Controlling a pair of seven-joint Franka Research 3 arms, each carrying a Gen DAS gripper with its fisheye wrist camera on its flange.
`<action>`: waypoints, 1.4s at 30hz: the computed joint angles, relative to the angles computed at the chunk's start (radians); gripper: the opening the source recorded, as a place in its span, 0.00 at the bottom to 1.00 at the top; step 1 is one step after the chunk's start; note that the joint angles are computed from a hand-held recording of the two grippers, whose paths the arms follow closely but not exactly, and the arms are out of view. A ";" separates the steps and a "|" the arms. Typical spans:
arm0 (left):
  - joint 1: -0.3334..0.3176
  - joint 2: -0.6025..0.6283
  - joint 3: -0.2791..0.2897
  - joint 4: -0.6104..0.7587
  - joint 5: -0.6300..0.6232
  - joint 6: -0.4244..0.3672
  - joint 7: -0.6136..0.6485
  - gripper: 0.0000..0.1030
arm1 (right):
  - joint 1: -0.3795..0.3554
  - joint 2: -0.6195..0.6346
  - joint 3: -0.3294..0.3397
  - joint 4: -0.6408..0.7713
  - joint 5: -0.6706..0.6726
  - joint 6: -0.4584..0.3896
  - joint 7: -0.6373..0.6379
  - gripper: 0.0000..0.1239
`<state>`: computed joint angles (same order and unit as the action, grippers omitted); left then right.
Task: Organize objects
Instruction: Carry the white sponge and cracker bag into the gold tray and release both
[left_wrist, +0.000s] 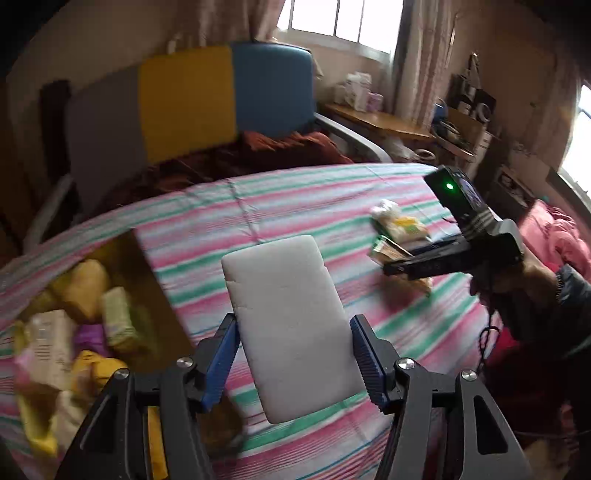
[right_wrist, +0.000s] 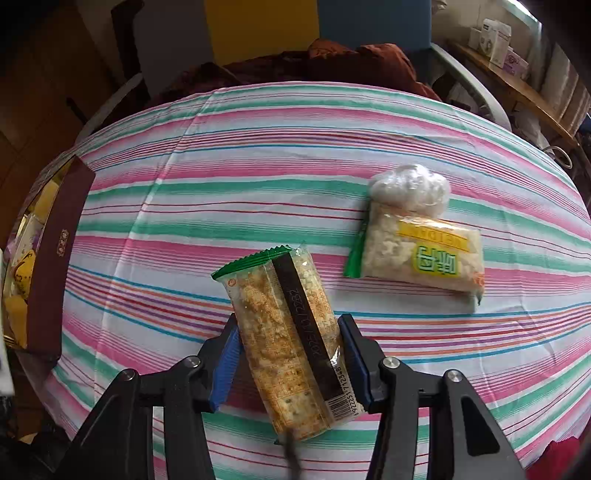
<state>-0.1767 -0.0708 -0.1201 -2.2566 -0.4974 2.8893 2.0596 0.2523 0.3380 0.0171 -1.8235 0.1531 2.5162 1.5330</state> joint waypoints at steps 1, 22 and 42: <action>0.010 -0.012 0.002 -0.014 0.023 0.016 -0.023 0.60 | 0.004 0.001 0.003 0.007 -0.001 -0.007 0.001 0.42; -0.001 -0.126 0.171 -0.208 0.157 0.160 -0.225 0.61 | 0.140 -0.025 0.142 0.057 0.186 0.082 -0.080 0.42; -0.025 -0.206 0.370 -0.305 -0.034 0.200 -0.136 0.60 | 0.242 0.062 0.157 0.152 0.235 0.150 -0.033 0.42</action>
<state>-0.2014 -0.2768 0.2496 -2.5611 -0.5316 3.0890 1.9237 0.4947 0.4004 0.1743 -1.6715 0.3877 2.6661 1.5003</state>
